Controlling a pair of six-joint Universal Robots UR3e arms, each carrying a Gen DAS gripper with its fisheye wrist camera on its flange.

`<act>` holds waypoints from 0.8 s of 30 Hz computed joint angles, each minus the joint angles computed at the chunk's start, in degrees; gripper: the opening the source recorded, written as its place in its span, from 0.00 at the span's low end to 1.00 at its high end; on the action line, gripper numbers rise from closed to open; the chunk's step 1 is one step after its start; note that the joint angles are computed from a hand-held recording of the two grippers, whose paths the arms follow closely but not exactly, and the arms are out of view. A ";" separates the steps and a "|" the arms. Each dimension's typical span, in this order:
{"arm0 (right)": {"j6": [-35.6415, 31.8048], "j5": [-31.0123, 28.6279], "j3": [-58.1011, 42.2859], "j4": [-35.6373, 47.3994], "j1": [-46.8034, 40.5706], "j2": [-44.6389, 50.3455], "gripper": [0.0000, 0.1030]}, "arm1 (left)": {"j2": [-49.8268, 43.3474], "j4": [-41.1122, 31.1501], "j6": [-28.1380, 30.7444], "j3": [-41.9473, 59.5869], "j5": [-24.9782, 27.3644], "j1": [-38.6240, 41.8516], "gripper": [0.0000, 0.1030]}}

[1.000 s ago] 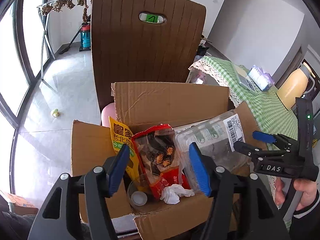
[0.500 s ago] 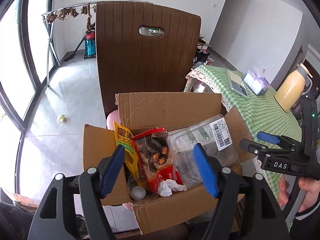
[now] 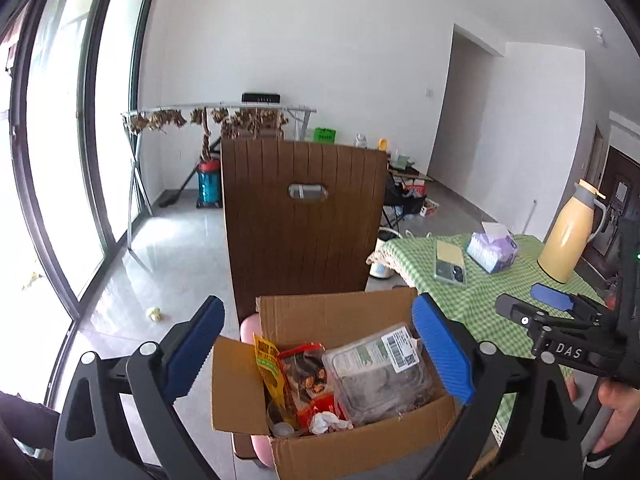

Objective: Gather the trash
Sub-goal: 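Move both tools back from the box over the table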

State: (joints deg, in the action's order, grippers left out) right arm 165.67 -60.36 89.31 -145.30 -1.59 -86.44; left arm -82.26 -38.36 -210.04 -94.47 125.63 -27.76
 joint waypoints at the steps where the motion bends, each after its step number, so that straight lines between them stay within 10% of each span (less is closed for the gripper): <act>1: 0.60 0.87 1.76 -2.62 -0.76 -1.55 0.82 | -0.72 -0.13 -0.32 1.41 2.49 -1.75 0.91; 13: 2.69 9.23 12.39 -11.10 -11.42 -12.72 0.84 | -7.54 0.35 -0.47 10.15 15.47 -12.59 0.93; 24: -6.67 20.19 21.75 0.30 -36.60 -26.08 0.84 | -30.70 0.82 5.11 38.14 11.22 -18.02 0.93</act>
State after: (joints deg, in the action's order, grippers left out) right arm 159.00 -40.16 111.06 -145.01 -38.19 -112.52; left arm -112.96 -37.54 -204.93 -56.34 136.85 -45.77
